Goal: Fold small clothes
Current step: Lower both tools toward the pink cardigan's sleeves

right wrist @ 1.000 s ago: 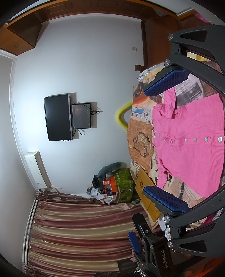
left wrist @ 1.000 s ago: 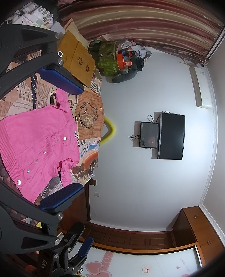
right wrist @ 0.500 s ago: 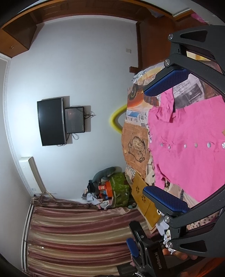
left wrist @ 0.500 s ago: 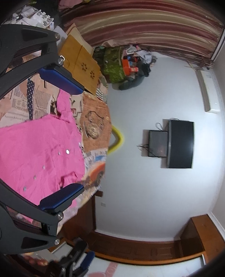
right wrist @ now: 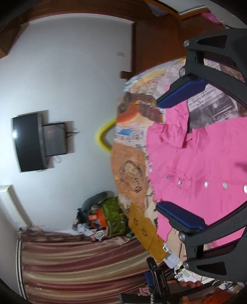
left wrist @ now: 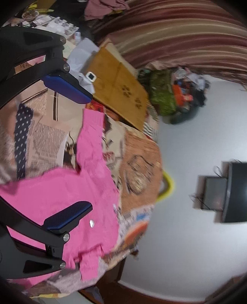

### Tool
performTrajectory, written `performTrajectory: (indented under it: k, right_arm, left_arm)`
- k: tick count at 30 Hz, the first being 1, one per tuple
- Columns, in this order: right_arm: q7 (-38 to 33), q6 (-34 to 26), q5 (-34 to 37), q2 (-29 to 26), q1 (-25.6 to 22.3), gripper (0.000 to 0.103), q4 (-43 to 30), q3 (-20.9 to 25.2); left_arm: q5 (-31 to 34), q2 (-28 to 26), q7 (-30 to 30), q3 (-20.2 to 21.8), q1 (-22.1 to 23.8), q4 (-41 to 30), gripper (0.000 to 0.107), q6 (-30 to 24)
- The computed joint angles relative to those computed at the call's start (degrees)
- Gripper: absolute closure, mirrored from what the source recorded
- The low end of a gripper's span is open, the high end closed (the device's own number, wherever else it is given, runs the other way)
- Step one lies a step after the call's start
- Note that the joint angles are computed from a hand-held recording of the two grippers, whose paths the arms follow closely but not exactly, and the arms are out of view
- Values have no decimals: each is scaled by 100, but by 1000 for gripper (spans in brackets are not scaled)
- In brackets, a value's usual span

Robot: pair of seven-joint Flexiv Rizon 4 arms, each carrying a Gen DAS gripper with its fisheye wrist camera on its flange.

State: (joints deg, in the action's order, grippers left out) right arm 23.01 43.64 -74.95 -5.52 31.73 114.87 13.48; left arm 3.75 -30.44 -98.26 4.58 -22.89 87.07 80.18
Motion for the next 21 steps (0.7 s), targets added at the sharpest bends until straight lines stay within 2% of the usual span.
performTrajectory:
  k: [2, 6, 9, 13, 15, 18, 21]
  right_arm:
    - [-50, 509, 231, -65, -202, 17, 90, -113]
    - [-506, 1170, 697, -220, -487, 29, 124, -276]
    - [-1078, 1457, 1026, -448, -619, 31, 6, -420]
    - [-1999, 1694, 1568, -912, -715, 41, -371, -612]
    - [-2549, 1847, 1908, -1188, -769, 43, -594, -716]
    - [-3290, 2032, 2411, -1603, -814, 43, -947, -868]
    - [-4119, 1949, 3046, -2034, -863, 45, -1384, -915]
  left_arm:
    - [-139, -286, 75, -90, 150, -278, 4, -188]
    - [-355, -845, 209, -111, 351, -988, 4, -1002]
    - [-372, -1228, 217, -85, 435, -1541, 4, -1516]
    - [-410, -1719, 124, -88, 550, -2235, 4, -2059]
    - [-464, -1880, 144, -177, 636, -2440, 4, -2224]
    - [-528, -1942, 232, -309, 717, -2447, 4, -2200]
    - [-498, -2018, 348, -307, 708, -2532, 4, -2317]
